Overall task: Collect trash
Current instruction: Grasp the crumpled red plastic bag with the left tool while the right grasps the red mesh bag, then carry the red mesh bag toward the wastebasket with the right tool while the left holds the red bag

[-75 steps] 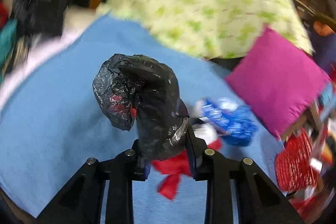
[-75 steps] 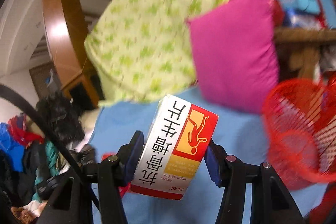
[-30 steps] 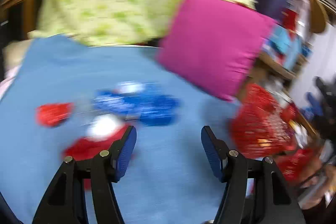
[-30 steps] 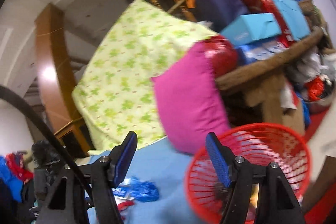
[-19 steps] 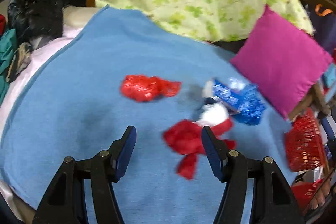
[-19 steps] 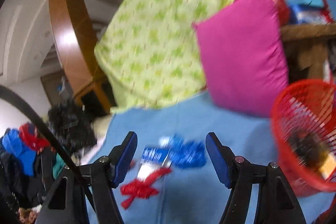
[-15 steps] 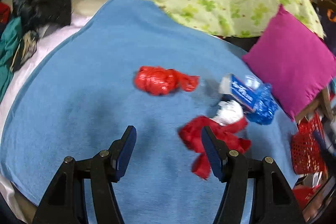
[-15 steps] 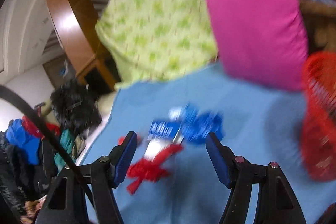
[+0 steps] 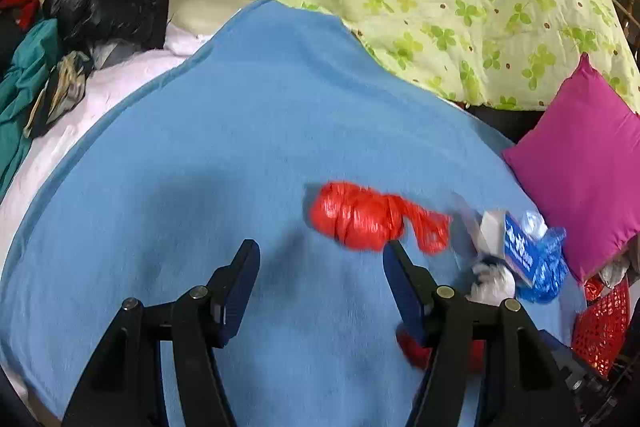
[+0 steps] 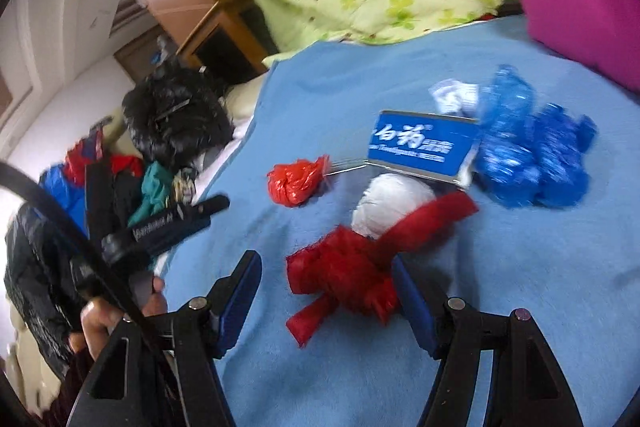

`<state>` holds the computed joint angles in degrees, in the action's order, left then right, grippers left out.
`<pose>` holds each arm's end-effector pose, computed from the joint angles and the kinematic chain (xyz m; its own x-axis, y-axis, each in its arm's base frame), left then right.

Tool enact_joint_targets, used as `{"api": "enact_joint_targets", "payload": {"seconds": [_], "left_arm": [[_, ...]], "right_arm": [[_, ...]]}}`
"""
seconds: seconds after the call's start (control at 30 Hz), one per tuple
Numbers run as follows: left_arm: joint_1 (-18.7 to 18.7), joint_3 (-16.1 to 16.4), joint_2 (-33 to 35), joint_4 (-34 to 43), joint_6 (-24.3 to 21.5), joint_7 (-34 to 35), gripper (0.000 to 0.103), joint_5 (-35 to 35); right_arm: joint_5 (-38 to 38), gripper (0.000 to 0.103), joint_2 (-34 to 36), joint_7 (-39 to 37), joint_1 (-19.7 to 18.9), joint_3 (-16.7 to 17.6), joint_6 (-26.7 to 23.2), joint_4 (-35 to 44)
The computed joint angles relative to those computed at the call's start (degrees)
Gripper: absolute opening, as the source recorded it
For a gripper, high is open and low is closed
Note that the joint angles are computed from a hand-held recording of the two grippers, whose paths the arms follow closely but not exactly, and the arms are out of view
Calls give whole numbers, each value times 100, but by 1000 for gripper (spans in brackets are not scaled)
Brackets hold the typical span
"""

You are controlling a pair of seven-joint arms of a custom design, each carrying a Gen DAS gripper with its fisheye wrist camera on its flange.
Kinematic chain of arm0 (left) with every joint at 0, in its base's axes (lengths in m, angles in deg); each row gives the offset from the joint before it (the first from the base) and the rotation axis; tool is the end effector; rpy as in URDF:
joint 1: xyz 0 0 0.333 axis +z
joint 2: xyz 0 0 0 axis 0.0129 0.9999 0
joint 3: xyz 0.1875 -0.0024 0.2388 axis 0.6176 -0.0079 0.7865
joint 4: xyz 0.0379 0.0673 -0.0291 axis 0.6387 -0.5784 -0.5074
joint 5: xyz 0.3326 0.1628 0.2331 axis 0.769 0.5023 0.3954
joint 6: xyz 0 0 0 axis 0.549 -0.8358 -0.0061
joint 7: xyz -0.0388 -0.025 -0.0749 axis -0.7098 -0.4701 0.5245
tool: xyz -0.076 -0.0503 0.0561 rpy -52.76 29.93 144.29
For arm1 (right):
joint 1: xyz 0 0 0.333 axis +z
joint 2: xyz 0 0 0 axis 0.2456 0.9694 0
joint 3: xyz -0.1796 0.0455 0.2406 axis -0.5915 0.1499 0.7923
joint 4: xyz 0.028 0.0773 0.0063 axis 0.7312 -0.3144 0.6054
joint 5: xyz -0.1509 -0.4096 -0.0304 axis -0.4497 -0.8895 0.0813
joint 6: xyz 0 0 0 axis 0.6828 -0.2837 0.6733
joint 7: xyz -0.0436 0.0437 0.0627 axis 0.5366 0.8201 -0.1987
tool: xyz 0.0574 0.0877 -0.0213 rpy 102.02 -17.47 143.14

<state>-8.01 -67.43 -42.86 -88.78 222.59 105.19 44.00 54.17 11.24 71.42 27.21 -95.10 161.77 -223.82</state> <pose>0.5566 -0.2278 0.4645 0.0152 -0.9564 0.2916 -0.7328 -0.2091 -0.6475 0.4831 -0.0192 0.4471 0.2035 -0.8603 -0.4675 -0.7396 0.1778 -0.6492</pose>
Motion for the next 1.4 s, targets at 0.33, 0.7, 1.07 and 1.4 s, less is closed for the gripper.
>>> {"api": "enact_joint_targets", "payload": {"seconds": [0.33,0.7,1.07,1.4], "left_arm": [[-157,-11,849,730,362,1562,66,-1396],[107,-457,1501,1370,-150,3281,38,-3558],[-249,-101,789,694,154,2466,30,-2612],[123,-401,-402,-305,706,-254,30,473]], "right_arm": [[-444,71,776,-392,-61,323,-286,484],[-1109,40,773,-79,-75,433,40,306],[-1327,40,45,52,-199,169,-105,-101],[-1438,40,-901,382,-385,-254,-15,-535]]}}
